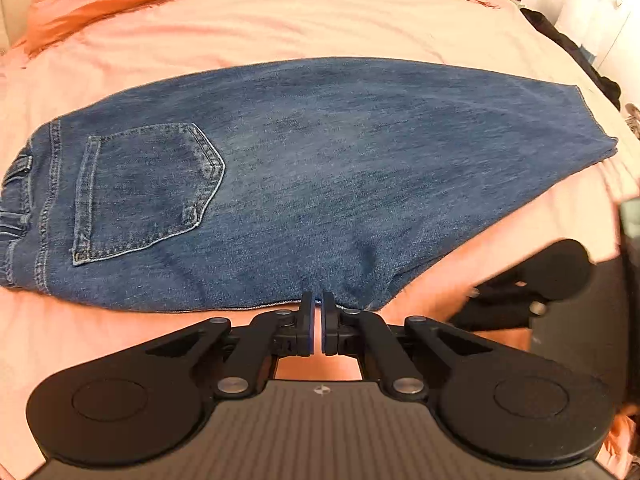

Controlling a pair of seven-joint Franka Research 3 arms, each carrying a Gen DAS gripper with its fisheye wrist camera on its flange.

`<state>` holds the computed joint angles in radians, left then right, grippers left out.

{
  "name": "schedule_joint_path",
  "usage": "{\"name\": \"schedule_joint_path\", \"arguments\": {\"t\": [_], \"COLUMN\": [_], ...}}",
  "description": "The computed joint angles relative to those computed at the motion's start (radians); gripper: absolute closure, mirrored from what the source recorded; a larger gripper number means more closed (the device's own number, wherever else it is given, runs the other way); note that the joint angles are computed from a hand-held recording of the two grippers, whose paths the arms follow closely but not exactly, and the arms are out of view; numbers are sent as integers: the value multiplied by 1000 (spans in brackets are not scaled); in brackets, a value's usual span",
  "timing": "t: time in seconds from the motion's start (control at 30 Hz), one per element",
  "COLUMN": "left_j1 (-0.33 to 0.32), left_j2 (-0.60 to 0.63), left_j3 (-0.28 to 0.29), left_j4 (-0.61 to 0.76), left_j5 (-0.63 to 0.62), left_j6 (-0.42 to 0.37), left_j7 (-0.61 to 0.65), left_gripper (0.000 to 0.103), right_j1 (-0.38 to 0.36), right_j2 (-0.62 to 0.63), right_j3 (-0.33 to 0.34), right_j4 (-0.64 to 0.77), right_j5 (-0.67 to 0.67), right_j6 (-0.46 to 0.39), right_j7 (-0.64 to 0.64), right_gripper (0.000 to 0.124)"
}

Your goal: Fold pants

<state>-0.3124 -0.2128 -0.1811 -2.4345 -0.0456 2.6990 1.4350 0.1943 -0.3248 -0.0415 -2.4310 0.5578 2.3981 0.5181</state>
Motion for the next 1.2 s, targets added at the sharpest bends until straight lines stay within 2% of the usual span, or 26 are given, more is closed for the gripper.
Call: {"name": "schedule_joint_path", "arguments": {"t": [0.17,0.33,0.43,0.53,0.6,0.7,0.8,0.83,0.87,0.9,1.03,1.2], "left_j1": [29,43,43,31,25,18,5,2,-1,-2,-13,-47], "left_j2": [9,76,123,164,182,212,240,245,248,252,306,448], "left_j3": [-41,-71,-79,-80,-82,-84,-86,-87,-87,-87,-86,-82], "left_j4": [6,64,98,126,129,149,204,221,235,250,341,518], "left_j5": [113,228,300,321,363,430,462,466,466,460,454,476], "left_j6": [58,46,15,-35,-51,-73,-147,-165,-178,-184,-201,-205], "left_j7": [-136,-266,-317,-329,-342,-376,-355,-343,-331,-322,-316,-358], "left_gripper": [96,96,96,96,96,96,96,96,95,89,86,86], "right_j1": [-54,-186,-287,-376,-424,-484,-527,-541,-555,-566,-612,-674], "right_j2": [-80,-98,-57,7,49,115,193,223,251,274,396,508], "right_j3": [-24,-60,-91,-130,-157,-186,-209,-223,-236,-244,-255,-230], "right_j4": [-43,-31,16,87,134,206,297,337,374,403,544,642], "right_j5": [-33,-143,-208,-248,-259,-288,-300,-288,-268,-239,-108,63], "right_j6": [-8,16,49,78,97,117,117,105,98,94,47,-1], "right_j7": [67,202,317,437,501,578,645,657,668,675,719,776], "right_gripper": [124,124,123,112,104,104,101,96,84,77,76,76]}}
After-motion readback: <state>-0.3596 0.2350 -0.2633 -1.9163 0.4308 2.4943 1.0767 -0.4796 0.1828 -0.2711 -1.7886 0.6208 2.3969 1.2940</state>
